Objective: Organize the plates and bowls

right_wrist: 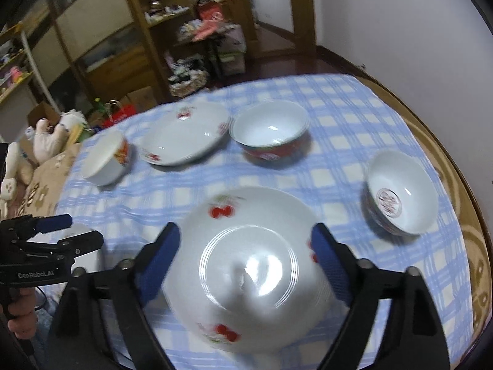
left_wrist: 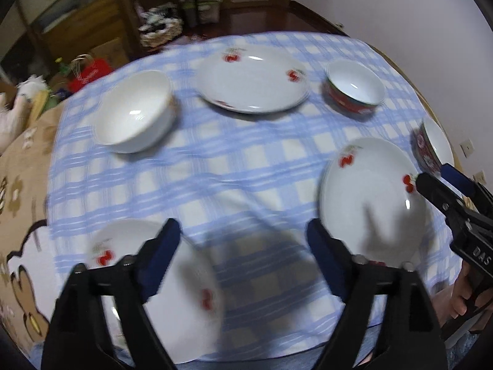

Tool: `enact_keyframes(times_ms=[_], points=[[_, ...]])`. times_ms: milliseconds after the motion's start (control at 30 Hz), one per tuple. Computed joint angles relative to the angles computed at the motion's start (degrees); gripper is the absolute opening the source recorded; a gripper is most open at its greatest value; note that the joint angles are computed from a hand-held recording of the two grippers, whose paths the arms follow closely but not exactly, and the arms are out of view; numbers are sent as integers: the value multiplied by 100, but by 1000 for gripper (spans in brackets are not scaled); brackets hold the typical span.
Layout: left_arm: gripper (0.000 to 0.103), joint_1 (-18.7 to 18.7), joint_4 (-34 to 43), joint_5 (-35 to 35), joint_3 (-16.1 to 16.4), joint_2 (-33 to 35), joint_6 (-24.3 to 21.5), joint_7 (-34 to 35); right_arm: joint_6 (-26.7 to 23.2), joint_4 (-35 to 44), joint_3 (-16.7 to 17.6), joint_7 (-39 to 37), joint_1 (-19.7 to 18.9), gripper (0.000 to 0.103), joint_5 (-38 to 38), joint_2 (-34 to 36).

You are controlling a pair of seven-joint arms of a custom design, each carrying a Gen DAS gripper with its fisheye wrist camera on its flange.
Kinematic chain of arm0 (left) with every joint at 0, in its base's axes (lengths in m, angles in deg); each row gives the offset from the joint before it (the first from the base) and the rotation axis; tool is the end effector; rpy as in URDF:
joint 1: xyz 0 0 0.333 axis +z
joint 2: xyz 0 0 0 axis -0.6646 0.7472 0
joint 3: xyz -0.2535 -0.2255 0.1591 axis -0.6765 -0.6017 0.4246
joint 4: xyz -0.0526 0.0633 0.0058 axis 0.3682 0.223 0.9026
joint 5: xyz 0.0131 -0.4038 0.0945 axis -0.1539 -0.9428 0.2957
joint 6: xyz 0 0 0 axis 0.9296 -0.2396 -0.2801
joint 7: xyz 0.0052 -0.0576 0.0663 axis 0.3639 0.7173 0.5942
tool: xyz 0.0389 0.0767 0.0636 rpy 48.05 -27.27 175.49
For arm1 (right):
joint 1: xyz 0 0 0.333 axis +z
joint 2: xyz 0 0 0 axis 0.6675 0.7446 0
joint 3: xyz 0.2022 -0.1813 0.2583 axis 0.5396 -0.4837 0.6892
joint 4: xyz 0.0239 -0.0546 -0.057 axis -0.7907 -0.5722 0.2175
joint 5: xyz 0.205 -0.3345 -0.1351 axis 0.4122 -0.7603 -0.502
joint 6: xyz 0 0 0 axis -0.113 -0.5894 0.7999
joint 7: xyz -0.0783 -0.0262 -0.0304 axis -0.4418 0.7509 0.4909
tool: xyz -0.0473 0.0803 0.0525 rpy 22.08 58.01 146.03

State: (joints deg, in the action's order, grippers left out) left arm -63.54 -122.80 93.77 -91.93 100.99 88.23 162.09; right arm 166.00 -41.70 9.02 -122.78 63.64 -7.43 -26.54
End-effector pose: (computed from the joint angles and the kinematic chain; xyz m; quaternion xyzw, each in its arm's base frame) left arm 0.7122 -0.3618 0.3807 -0.5135 0.8348 -0.1702 0.1027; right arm 0.6148 0.2089 0.3434 -0.5235 0.7842 -0.2167 0.2530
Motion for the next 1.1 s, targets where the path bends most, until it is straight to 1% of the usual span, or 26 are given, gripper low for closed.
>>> enact_keyframes(times_ms=[67, 167, 200, 233, 300, 367, 500, 567, 667, 733, 833, 933, 1100], points=[[90, 37, -116, 76, 117, -136, -19, -68, 68, 158, 83, -177, -12, 97, 87, 72], [91, 152, -189, 175, 212, -255, -180, -118, 50, 450, 226, -608, 28, 101, 389, 225], [91, 185, -200, 217, 241, -279, -226, -144, 72, 497, 220, -695, 68, 101, 456, 258], [91, 221, -200, 277, 287, -298, -315, -166, 51, 618, 306, -921, 64, 101, 638, 338], [91, 345, -145, 295, 265, -299, -536, -93, 44, 786, 382, -1284, 100, 101, 939, 467], [91, 478, -140, 300, 266, -309, -612, -28, -5, 1006, 521, -1731, 107, 101, 1300, 631], [91, 670, -39, 323, 293, -257, -770, 63, -288, 1459, 815, -2675, 105, 101, 2013, 961], [91, 768, 4, 298, 298, -215, -848, 112, -554, 1726, 938, -3088, 139, 101, 2356, 1143], [91, 884, 14, 250, 319, -163, -939, 86, -817, 2011, 1106, -3641, 128, 101, 2873, 1363], [91, 1026, 65, 99, 256, -91, -1078, 198, -971, 2190, 1142, -3926, 160, 101, 3144, 1494], [91, 1125, 98, -8, 257, 15, -1155, 218, -1216, 2478, 1144, -4284, 257, 101, 3502, 1709], [91, 1407, 383, -548, 58, 243, -1617, 379, -1465, 2755, 1162, -4587, 315, 101, 3836, 1918], [91, 1488, 577, -777, 49, 427, -1868, 475, -1929, 3173, 1185, -5005, 405, 100, 4220, 2214]])
